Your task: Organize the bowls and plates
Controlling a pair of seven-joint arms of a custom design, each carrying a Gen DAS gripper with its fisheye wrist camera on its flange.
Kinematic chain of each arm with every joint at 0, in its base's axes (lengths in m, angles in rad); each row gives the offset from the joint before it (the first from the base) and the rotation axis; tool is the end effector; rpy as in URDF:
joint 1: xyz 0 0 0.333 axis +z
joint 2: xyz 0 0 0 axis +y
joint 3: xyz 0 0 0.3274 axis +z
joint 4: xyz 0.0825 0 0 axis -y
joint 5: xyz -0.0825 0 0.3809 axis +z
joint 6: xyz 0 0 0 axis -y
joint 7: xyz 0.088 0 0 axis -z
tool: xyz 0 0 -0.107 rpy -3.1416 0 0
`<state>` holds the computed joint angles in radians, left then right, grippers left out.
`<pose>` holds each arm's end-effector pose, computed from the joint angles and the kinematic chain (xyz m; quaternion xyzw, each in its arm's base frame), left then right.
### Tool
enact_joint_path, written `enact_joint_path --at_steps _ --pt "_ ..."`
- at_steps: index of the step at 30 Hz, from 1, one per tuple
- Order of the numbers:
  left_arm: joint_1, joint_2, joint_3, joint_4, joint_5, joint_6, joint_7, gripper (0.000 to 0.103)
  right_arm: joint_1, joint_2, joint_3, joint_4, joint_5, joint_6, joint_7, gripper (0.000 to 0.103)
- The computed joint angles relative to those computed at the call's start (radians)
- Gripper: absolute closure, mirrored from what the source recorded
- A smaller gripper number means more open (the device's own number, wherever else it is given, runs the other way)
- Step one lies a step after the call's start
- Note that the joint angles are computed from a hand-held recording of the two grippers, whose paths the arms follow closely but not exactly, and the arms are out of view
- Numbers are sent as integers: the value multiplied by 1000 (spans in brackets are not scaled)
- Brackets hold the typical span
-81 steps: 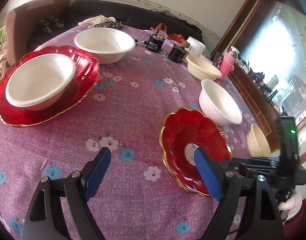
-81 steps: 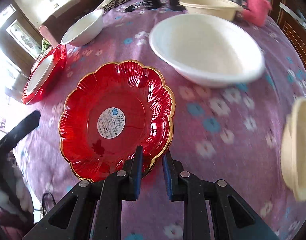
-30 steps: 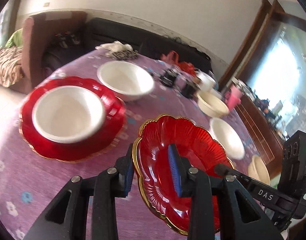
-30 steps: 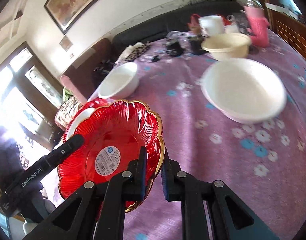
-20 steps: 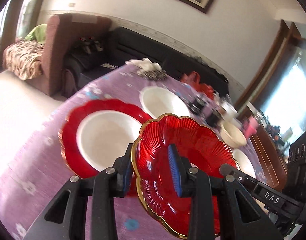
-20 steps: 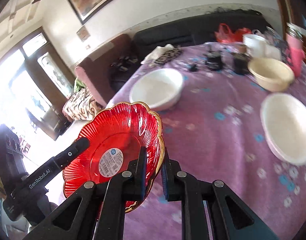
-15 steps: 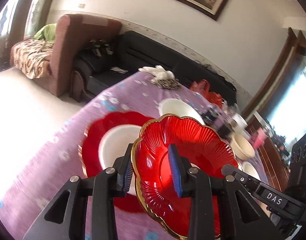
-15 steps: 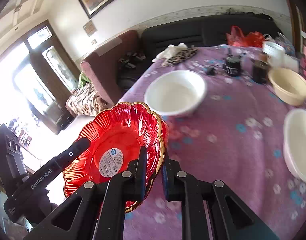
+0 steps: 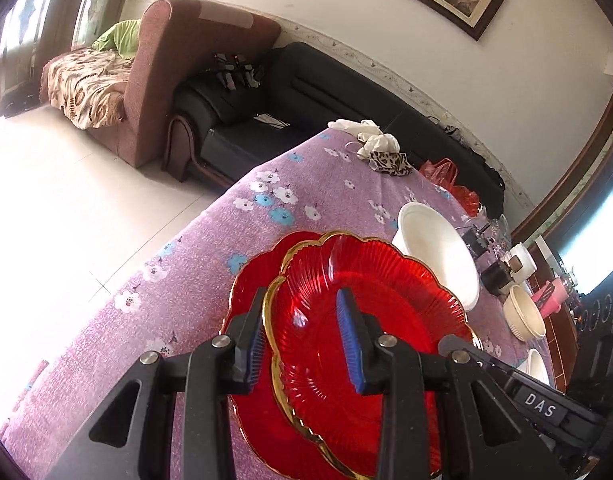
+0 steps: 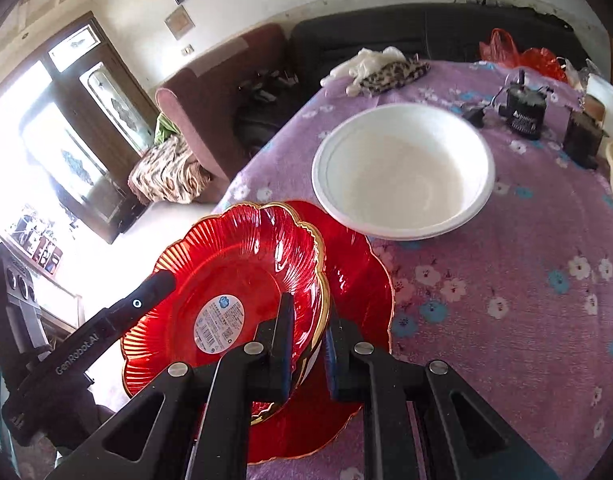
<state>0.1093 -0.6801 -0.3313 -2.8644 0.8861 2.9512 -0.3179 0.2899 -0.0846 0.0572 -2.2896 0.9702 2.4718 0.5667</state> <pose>0.3289 -0.1238 0.4296 -0.8444 0.3260 -0.3525 0.2377 0.4921 0.1761 0.4260 -0.8368 0.4178 0.0408 0.3514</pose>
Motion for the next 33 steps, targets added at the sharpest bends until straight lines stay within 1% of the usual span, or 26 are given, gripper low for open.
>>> enact_joint_path --at_steps 6,10,12,14,16,18,19,20,23,25,27,29,32,33 --pt "23 15 -15 4 10 15 -15 72 1 24 4 14 -12 4 4 88" --pt "8 10 -7 3 1 0 -13 71 3 33 8 19 -13 5 1 86" --pt "-2 4 -4 1 -8 -10 -16 69 5 34 9 20 -10 4 2 86" --pt "-12 -1 -1 1 -13 -16 -14 59 8 31 11 14 12 14 -13 86" --pt "-28 -15 -2 1 -19 -36 -8 53 13 22 14 2 32 40 -33 85" --pt "-45 -35 -1 -1 -24 -57 -1 45 19 12 17 -11 57 76 -64 77" --pt "-53 -44 -2 -1 -26 -67 1 40 23 6 19 -17 68 101 -78 68" --pt "-59 -55 -3 -1 -28 -75 1 36 29 -2 21 -26 88 134 -103 62" --pt "-98 -87 -3 0 -46 -130 15 34 41 -24 21 -48 121 201 -141 59" --pt "-131 -109 -2 2 -65 -174 23 33 45 -42 16 -62 133 219 -158 59" --pt "-168 -138 -13 4 -85 -234 27 29 43 -57 5 -70 139 215 -167 58" --pt "-196 -157 -24 12 -95 -283 26 25 37 -79 -8 -86 146 200 -175 54" --pt "-247 -174 -54 39 -109 -385 26 23 25 -110 -27 -110 151 180 -188 48" --pt "-264 -173 -66 56 -112 -425 32 23 21 -122 -33 -122 154 177 -197 47"
